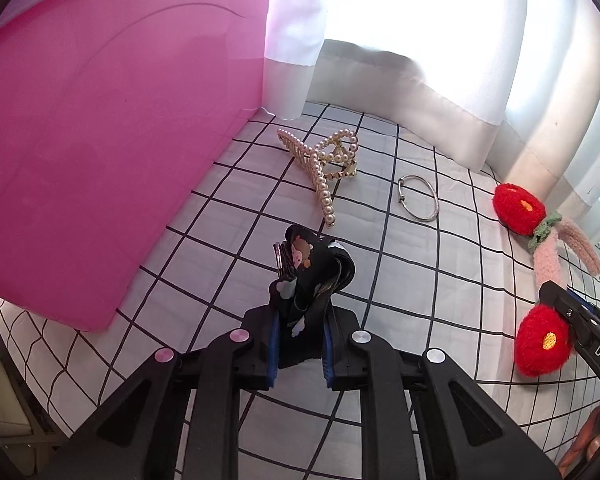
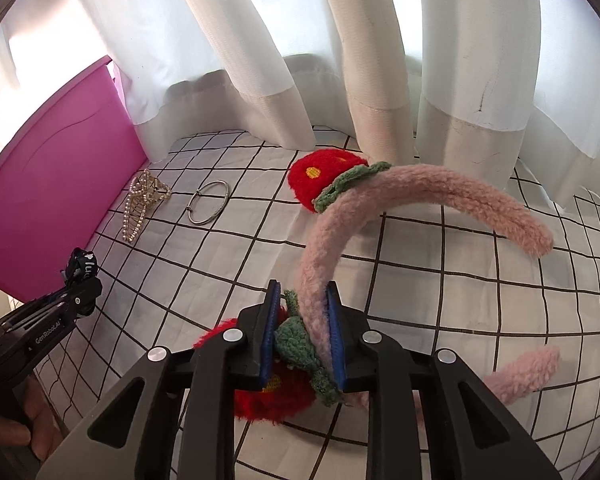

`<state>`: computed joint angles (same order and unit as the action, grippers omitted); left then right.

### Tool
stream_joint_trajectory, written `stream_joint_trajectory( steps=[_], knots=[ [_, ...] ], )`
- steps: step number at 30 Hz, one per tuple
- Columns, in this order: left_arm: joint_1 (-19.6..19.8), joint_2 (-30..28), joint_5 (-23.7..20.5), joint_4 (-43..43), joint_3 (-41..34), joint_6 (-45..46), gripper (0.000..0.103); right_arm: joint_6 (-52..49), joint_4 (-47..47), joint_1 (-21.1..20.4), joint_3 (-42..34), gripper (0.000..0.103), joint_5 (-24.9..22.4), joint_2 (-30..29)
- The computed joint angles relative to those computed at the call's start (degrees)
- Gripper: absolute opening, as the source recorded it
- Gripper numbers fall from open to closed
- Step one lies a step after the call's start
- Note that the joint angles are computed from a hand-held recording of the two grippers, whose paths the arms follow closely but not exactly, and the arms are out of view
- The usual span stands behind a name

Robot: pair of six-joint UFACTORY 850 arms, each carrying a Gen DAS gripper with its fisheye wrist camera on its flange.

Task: Organize jewelry
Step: 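Carry the headband and scrunchie into the pink bin while both tools open to drop them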

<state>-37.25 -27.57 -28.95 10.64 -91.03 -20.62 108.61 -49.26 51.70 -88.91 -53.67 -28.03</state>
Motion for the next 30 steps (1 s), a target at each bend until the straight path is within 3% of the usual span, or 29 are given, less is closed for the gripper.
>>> stream_joint_trajectory(
  steps=[6, 21, 30],
  knots=[
    [-0.57, 2.07, 1.16, 1.04, 0.82, 1.58, 0.016, -1.4, -0.61, 0.95, -1.4, 0.012, -0.6, 0.02],
    [-0.01, 4.14, 0.21, -3.87, -0.65, 8.82, 0.016, -1.8, -1.23, 2.0, -3.76, 0.012, -2.61, 0.79],
    [0.88, 6.58, 1.71, -9.73, -2.4, 16.11, 0.016, -6.48, -3.01, 3.11, -12.39, 0.012, -6.35, -1.86]
  ],
)
